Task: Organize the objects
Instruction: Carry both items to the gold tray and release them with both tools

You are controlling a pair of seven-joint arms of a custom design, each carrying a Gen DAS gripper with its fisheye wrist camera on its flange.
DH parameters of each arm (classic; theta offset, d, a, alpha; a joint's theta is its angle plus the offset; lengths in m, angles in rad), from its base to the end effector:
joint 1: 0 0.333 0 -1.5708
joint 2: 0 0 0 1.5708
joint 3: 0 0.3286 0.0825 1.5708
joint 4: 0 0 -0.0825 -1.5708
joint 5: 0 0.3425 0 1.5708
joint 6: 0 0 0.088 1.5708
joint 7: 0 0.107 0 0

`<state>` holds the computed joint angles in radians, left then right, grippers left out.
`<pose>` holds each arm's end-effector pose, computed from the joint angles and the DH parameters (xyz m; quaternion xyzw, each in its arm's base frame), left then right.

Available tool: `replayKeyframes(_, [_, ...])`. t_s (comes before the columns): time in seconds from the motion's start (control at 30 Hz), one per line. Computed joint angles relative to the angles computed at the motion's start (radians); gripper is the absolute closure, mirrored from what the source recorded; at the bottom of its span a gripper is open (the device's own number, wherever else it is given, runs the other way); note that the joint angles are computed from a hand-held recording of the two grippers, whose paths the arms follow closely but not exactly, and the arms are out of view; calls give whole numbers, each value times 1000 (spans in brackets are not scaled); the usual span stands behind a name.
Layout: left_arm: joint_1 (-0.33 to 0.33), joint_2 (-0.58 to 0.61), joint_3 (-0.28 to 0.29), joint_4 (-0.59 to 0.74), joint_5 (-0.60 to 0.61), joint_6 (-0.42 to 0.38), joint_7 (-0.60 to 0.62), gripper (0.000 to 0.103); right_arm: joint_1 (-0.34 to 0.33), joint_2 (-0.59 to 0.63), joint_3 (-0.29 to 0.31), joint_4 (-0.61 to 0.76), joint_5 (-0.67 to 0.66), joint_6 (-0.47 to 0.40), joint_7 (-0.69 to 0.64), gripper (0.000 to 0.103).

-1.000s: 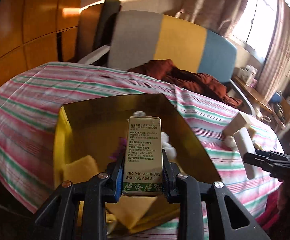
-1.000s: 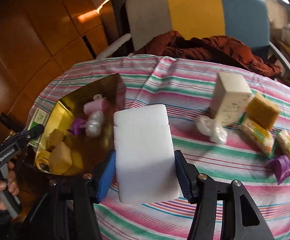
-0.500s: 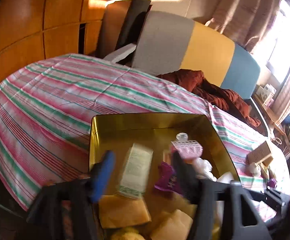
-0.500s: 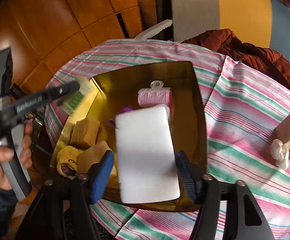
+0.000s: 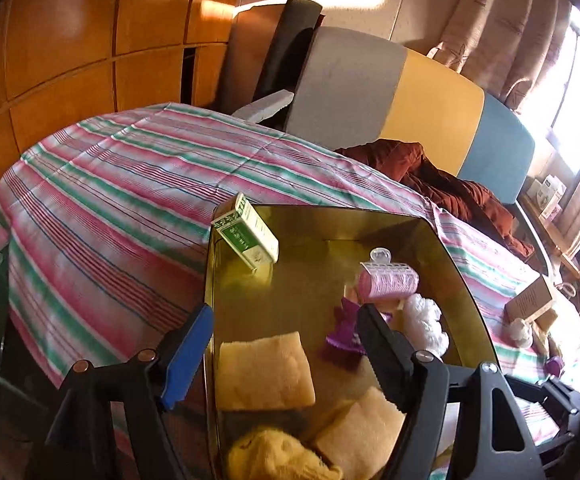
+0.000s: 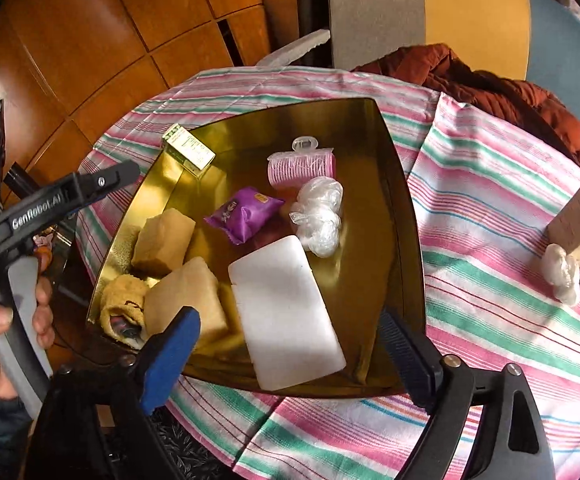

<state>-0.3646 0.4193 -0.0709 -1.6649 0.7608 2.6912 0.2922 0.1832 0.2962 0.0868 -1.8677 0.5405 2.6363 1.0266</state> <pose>0.6075 -0.2989 0.4589 -0.7382 0.5634 -0.2977 0.2216 0.6118 0.1505 0.4423 -0.7937 0.5321 -0.0626 0.2881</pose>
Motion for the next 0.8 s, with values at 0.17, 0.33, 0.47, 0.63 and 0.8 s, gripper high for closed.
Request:
replayKeyframes(0.17, [-45, -31, 18, -7, 89, -52, -59, 28, 16, -45, 7, -73, 11, 122, -21, 4])
replayKeyframes(0.33, [-65, -55, 5, -11, 185, -116, -103, 28, 51, -79, -5, -145, -34, 275, 17, 0])
replayKeyframes(0.47, [-62, -69, -17, -19, 223, -140, -113, 28, 57, -93, -10, -175, -67, 339, 59, 0])
replayKeyframes(0.63, [-61, -84, -34, -28, 255, -136, -120, 28, 52, -115, -1, -203, -83, 383, 75, 0])
replayKeyframes(0.8, [-64, -83, -49, -20, 260, -143, -103, 28, 57, -136, 2, -237, -106, 431, 80, 0])
